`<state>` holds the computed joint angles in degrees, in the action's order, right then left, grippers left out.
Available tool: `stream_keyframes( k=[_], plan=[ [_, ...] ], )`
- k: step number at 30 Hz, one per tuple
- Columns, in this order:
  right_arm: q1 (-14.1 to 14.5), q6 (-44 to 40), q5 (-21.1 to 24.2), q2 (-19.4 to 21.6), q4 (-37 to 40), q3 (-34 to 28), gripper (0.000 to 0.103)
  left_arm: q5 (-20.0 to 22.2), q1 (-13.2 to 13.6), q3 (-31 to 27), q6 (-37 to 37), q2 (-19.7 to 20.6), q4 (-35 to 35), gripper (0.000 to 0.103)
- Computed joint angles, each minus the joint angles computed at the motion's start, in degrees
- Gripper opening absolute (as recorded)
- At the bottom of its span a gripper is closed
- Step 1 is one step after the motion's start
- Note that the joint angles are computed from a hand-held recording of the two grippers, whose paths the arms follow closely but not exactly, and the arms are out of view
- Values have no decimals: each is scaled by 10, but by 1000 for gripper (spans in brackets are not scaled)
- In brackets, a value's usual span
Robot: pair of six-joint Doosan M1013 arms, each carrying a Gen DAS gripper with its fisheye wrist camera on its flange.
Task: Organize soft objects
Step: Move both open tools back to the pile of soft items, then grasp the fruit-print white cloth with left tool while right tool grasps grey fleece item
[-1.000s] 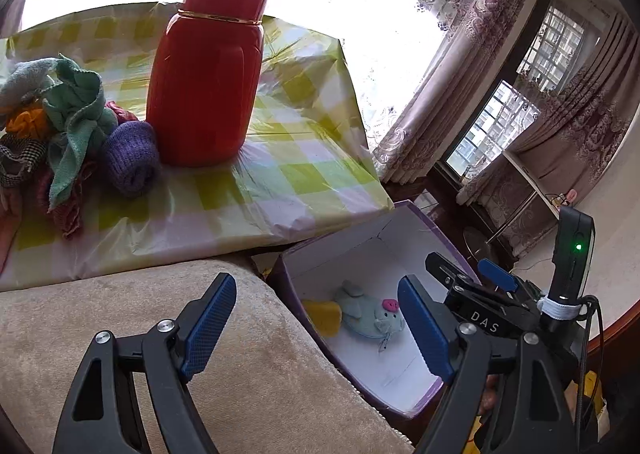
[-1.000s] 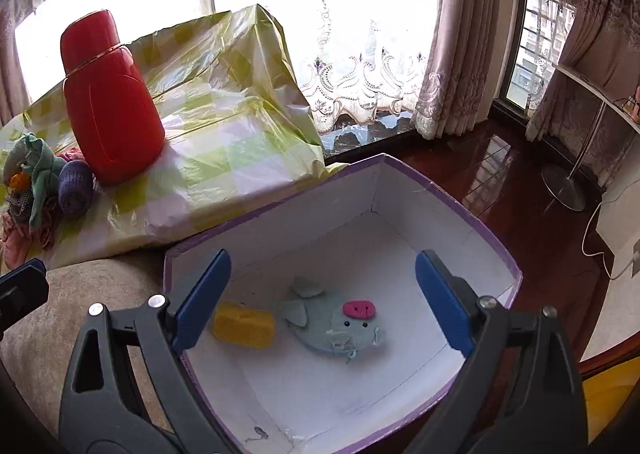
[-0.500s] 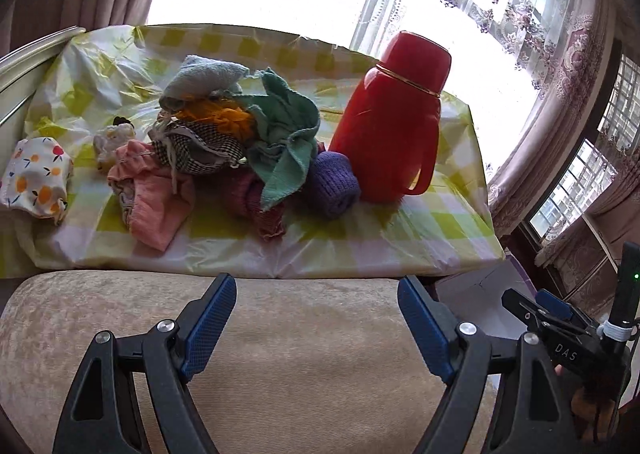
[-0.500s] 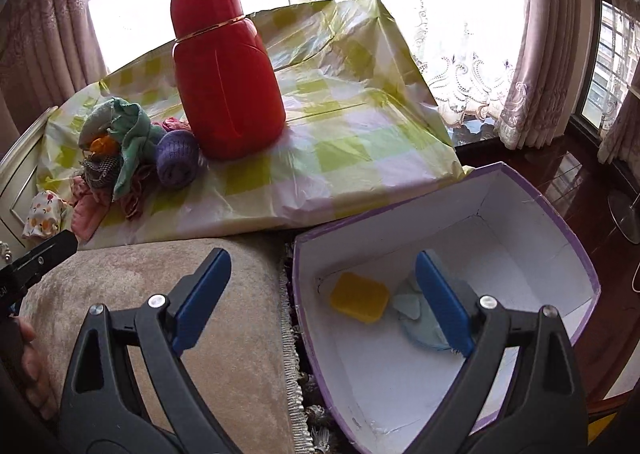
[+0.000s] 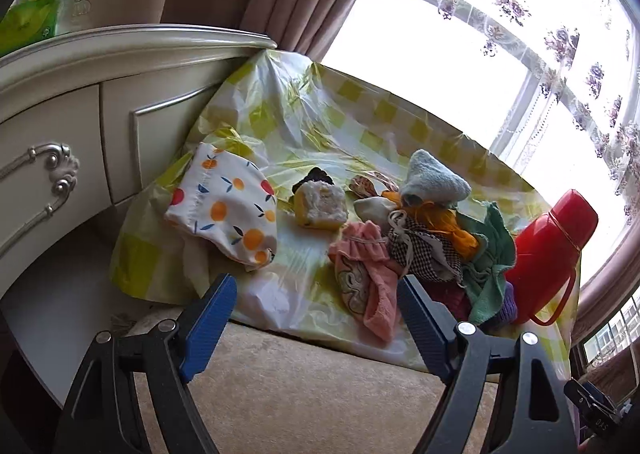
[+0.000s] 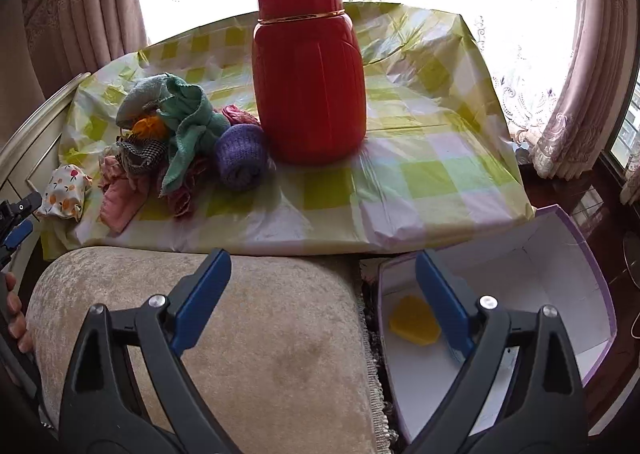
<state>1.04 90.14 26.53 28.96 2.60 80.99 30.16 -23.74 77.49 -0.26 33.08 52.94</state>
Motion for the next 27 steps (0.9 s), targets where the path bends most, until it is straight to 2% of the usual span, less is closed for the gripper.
stream_keyframes(
  k=[5,9,14,16,20,24,27],
  plan=[
    [20,-57,1,21,27,-41,95,52,18,-13,-51,9,38,83],
    [34,-115,1,41,63,-83,95,67,36,-22,-69,17,36,83],
    [51,-159,9,71,91,-142,95,44,56,-31,-56,27,-6,83],
    [57,-170,24,86,92,-171,95,32,62,-32,-47,29,-32,79],
    [67,-188,59,119,90,-230,95,9,71,-38,-4,36,-95,61],
    [75,-194,96,153,85,-290,98,-1,72,-46,35,41,-126,55],
    [79,-194,138,185,84,-349,98,-3,74,-56,76,48,-165,54]
  ],
)
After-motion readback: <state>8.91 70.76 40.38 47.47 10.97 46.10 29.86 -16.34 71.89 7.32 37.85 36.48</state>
